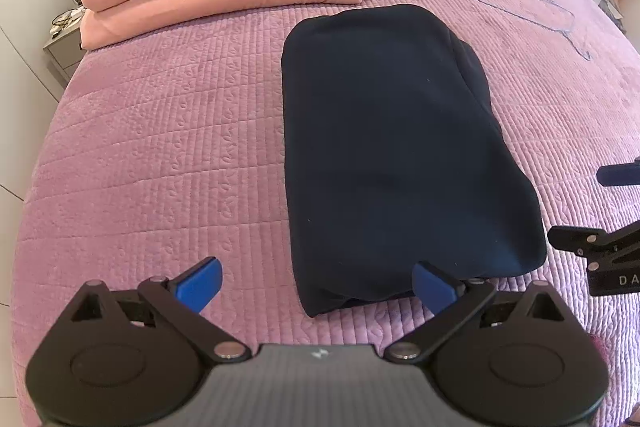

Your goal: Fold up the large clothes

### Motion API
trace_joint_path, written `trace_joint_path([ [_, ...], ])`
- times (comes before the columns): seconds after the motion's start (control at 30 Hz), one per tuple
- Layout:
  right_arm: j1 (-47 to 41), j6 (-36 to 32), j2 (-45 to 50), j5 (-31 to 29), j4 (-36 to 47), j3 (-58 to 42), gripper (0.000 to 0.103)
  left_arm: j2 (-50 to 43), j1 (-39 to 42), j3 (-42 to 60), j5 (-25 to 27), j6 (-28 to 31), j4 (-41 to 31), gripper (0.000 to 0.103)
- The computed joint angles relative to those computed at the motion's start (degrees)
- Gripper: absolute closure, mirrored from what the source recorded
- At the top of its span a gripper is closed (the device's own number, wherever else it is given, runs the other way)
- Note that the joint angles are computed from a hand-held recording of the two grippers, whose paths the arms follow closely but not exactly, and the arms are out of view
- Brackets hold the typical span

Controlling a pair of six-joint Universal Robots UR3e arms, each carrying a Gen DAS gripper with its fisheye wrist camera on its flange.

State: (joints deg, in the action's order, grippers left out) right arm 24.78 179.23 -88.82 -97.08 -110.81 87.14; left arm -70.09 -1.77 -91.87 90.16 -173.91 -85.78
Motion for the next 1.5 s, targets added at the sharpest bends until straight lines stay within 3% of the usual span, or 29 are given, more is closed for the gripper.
trace_joint_path([
  [1.33,0.3,-0.6,-0.3,1.0,-0.2,-0.1,0.001,-0.7,-0.4,0.7,0.7,-1.4,0.2,0.001],
  [1.5,0.1,-0.4,-0.3,1.0,-0.1,-0.2,0.001,-1.2,-1.8,0.4,2.8,-0.8,1.5,0.001],
])
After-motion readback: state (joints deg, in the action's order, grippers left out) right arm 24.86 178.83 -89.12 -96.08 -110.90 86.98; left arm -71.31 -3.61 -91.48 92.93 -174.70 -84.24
